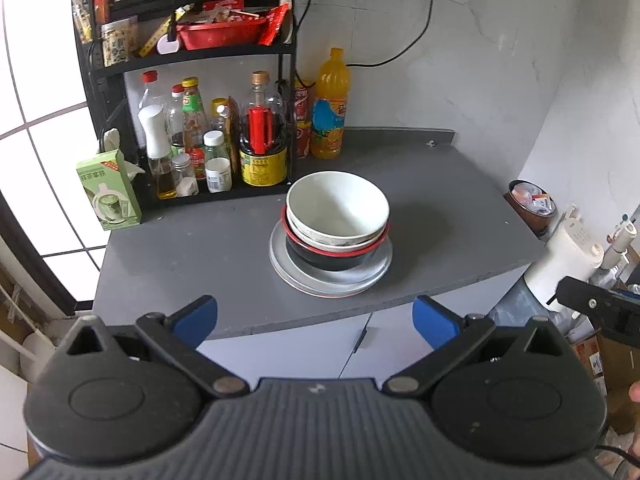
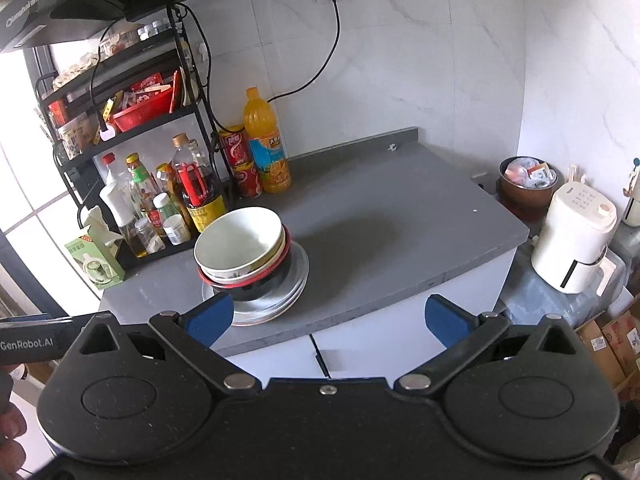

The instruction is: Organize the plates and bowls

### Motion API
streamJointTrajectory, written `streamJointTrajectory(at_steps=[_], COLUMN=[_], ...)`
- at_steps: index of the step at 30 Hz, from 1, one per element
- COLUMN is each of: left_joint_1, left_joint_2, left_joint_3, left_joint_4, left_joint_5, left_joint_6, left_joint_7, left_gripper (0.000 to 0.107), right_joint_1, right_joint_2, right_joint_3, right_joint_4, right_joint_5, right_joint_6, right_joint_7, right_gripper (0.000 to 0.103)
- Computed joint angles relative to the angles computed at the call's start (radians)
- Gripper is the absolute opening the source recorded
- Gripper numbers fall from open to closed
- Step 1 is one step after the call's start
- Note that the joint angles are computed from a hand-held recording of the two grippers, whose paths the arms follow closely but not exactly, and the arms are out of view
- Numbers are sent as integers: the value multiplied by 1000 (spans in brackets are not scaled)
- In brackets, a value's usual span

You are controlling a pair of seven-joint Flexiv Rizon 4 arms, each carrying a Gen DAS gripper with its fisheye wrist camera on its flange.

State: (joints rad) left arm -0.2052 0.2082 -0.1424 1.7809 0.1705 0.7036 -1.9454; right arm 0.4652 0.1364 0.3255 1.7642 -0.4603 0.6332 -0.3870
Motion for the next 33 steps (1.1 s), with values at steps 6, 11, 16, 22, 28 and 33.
streamJointTrajectory(at_steps=[6,11,16,22,28,33], left_joint_1=[-6,-1,2,0,-5,-6], left_joint_2=[8,7,-1,-9,-13,-12], left_joint_3=[7,6,9,13,12,15], left_joint_4=[11,11,7,5,7,10], left_joint_5=[-21,-21,-26,-35,-41,-46], left_joint_6=[-8,-2,7,14,15,15], left_joint_7=[25,33,40,58,69,73], left_gripper=[103,103,103,103,103,103], right_joint_1=[5,3,11,18,23,21], right_joint_2=[1,5,-4,-6,-4,-4], right_joint_3=[5,10,11,10,11,10], right_joint_4=[-13,-11,-21,-29,-30,-32], right_joint_5=[-1,-53,-52,-34,-25,-19], right_joint_6=[-16,-26,-50,-67,-78,-82], right_joint_7=[12,32,24,13,11,9], right_gripper=[103,103,103,103,103,103])
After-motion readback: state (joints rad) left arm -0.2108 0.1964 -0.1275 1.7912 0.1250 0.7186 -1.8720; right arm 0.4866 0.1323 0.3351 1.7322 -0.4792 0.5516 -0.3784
